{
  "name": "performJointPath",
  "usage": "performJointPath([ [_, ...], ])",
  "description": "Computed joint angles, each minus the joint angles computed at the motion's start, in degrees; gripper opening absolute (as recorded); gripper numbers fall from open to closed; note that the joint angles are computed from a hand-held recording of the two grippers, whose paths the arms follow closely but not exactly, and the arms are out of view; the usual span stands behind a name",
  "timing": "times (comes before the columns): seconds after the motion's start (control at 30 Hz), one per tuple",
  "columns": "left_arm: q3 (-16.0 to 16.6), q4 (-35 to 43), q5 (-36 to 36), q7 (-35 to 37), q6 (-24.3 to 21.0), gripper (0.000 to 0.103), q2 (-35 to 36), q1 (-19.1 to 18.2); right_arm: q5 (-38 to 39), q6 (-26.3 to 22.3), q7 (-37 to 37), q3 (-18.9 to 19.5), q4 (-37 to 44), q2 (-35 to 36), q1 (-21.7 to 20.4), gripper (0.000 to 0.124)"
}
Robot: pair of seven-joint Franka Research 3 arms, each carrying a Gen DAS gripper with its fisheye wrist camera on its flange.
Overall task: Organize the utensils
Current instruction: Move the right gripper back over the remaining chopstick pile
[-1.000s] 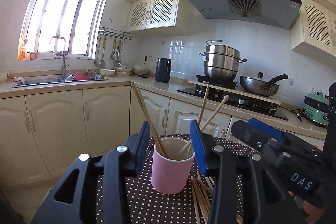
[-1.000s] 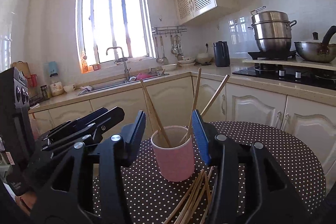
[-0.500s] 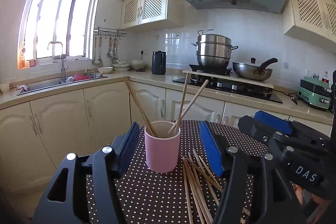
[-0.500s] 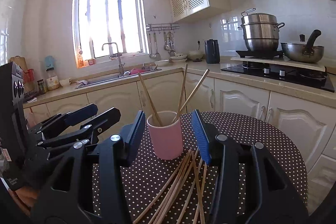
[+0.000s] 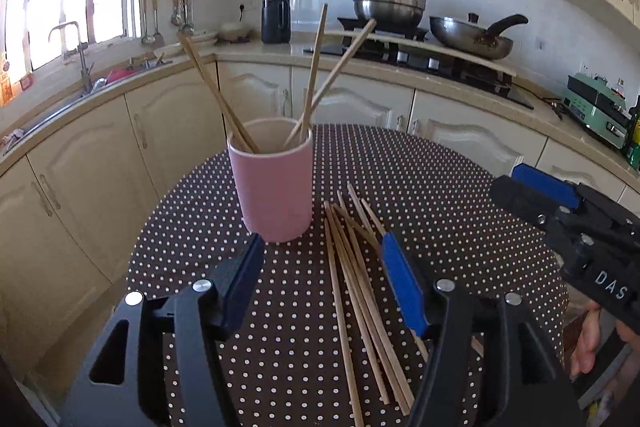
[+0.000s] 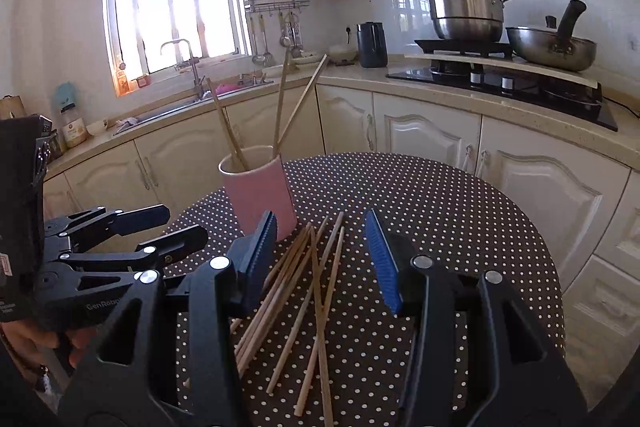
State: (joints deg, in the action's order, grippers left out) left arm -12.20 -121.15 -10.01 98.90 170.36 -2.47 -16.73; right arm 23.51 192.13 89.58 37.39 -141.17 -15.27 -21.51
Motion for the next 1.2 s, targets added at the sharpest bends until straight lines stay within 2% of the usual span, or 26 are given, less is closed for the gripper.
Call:
performJointPath([
  [0.27, -1.02, 8.33, 5.93, -5.31, -16.08, 0.061, 6.78, 2.12, -6.87, -11.77, 4.06, 1.15, 2.44, 2.18, -4.63, 0.046],
  [0.37, -1.78, 10.92, 6.29, -5.96, -19.15, 0.061, 9.2, 2.75, -8.77, -15.97, 4.11, -1.6, 4.33, 4.39, -2.67, 0.046],
  [0.5, -2.37, 13.55, 8.4, -7.03, -21.27, 0.06, 12.03, 2.88, -9.83, -21.81, 3.69, -5.72, 7.52, 7.49, 0.58, 0.046],
  [0.53, -2.42, 14.34, 9.38, -7.32, -22.05, 0.059, 12.78, 2.77, -10.28, -23.38, 3.98, -6.51, 8.33, 8.17, 1.12, 0.046],
  [0.57, -2.29, 14.85, 10.79, -8.29, -22.31, 0.054, 13.35, 2.52, -9.97, -24.11, 3.52, -7.51, 8.85, 8.73, 1.98, 0.046],
  [0.63, -2.27, 17.16, 12.63, -9.88, -24.15, 0.052, 15.29, 2.16, -12.46, -26.49, 4.84, -8.65, 10.62, 10.34, 2.63, 0.046],
  [0.73, -2.17, 18.15, 15.26, -12.1, -23.72, 0.052, 16.39, 1.67, -14.74, -28.88, 5.84, -10.65, 13.32, 12.91, 4.24, 0.045],
  [0.8, -1.87, 19.99, 18.1, -13.68, -24.25, 0.052, 17.81, 0.83, -14.52, -30.39, 5.53, -12.05, 15.2, 14.55, 5.63, 0.038],
  [0.87, -2.0, 21.47, 19.09, -14.4, -24.97, 0.052, 18.86, 0.63, -12.39, -32.4, 4.07, -13.42, 17.29, 16.15, 7.05, 0.036],
  [0.97, -2.08, 26.49, 20.52, -15.63, -27.2, 0.044, 22.3, -0.27, -11.73, -36.03, 3.67, -15.39, 21.32, 19.27, 9.19, 0.036],
  [1.2, -2.33, 30.15, 20.78, -15.08, -28.52, 0.034, 24.84, -0.47, -15.12, -43.42, 7.22, -20.94, 29.84, 24.92, 14.99, 0.035],
])
